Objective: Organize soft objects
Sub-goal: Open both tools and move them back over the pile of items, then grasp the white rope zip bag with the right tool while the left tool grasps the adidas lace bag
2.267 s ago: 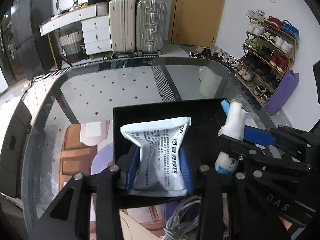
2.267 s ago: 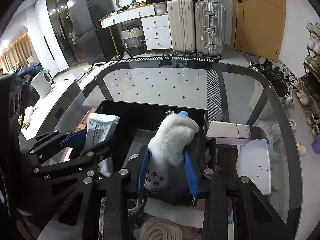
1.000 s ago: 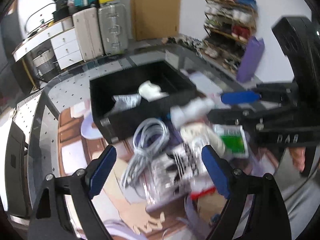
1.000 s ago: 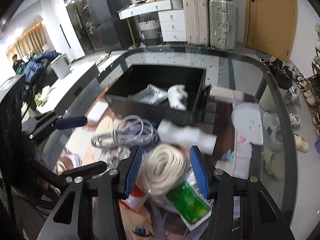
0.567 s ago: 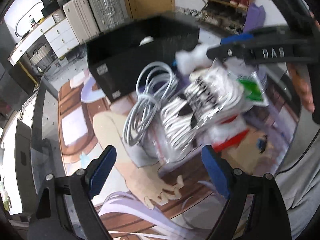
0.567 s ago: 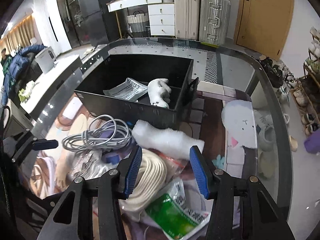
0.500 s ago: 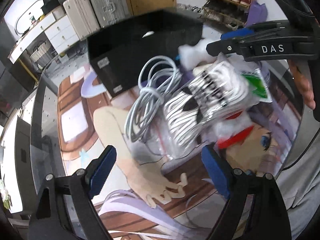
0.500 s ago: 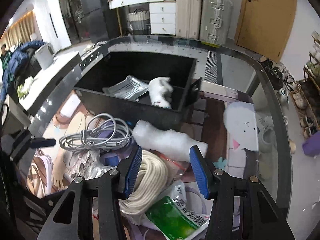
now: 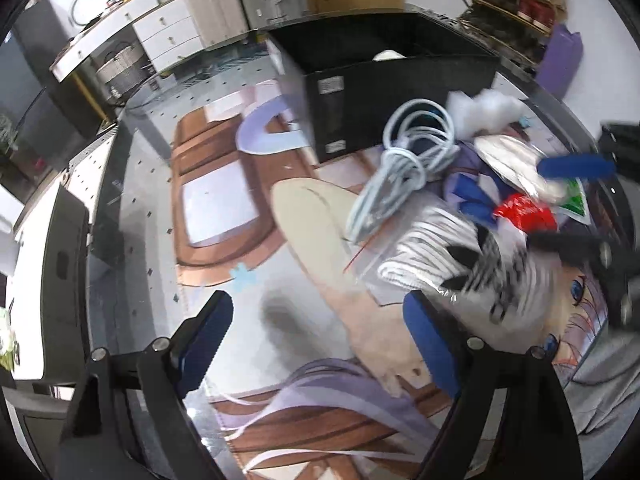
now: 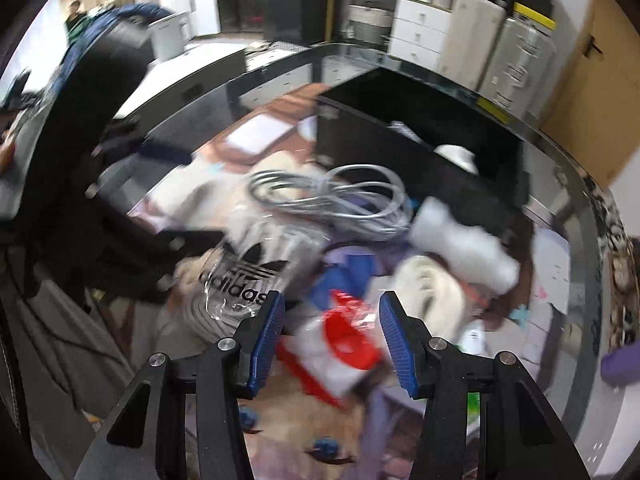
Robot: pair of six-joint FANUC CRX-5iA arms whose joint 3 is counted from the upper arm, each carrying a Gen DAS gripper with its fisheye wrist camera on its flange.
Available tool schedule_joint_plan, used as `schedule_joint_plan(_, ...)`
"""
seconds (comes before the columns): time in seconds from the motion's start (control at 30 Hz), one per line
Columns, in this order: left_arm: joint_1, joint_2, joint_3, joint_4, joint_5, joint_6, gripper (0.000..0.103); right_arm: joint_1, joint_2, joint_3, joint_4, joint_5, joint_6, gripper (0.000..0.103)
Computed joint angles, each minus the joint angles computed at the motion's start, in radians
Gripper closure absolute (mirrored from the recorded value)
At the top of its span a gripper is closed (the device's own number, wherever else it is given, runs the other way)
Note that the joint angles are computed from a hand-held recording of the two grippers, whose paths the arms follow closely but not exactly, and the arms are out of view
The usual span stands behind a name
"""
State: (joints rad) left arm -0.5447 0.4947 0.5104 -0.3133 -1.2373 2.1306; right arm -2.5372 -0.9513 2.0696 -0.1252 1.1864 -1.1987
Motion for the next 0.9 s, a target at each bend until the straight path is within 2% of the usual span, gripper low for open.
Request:
schedule_joint_plan(0.13,-0.001,-0.026,-0.015,-0.029,0.028,0.046,0.015,-0.031,-0.035,-0.015,-0.173,0.055,0.026,0.052)
schedule_joint_plan(0.27,-0.004,-0.052,-0.034,-0.036,0.091,0.088,0.015,-0.049,0.053,0.094,-0.117,-0.073,-0.043,0.052)
schedule_joint_plan(0.33,-0.012,-0.044,-0.019,-0.036,0.105,0.092,0.015,-0.064,0.063,0.095,-0.070,-0.104,-0.125,0.052)
schedule_joint_plan(0.4,-0.023,-0.015,0.019,-0.021,0.093,0.073,0.015,-0.073,0.017,0.009,-0.023,-0.047,-0.201,0.052)
schedule_joint_plan(0.5,-0.050,0.054,0.111,-0.023,0.036,0.070,0.015,-0.090,-0.068,-0.112,-0.038,0.045,-0.262,0.052)
schedule_joint_plan(0.57,-0.062,0.111,0.188,-0.014,-0.020,0.058,0.015,-0.098,-0.089,-0.134,-0.058,0.068,-0.288,0.043)
schedule_joint_plan(0.63,-0.074,0.156,0.248,-0.017,-0.064,0.030,0.015,-0.102,-0.104,-0.149,-0.068,0.070,-0.323,0.024)
schedule_joint_plan(0.7,-0.088,0.185,0.292,-0.045,-0.111,0.021,0.015,-0.104,-0.107,-0.147,-0.073,0.064,-0.339,0.022)
schedule_joint_plan(0.77,-0.091,0.196,0.304,-0.056,-0.130,0.018,0.015,-0.103,-0.125,-0.171,-0.084,0.077,-0.344,0.022)
schedule_joint_plan(0.9,-0.072,0.157,0.229,-0.024,-0.089,0.031,0.015,-0.093,-0.196,-0.300,-0.079,0.154,-0.351,0.022)
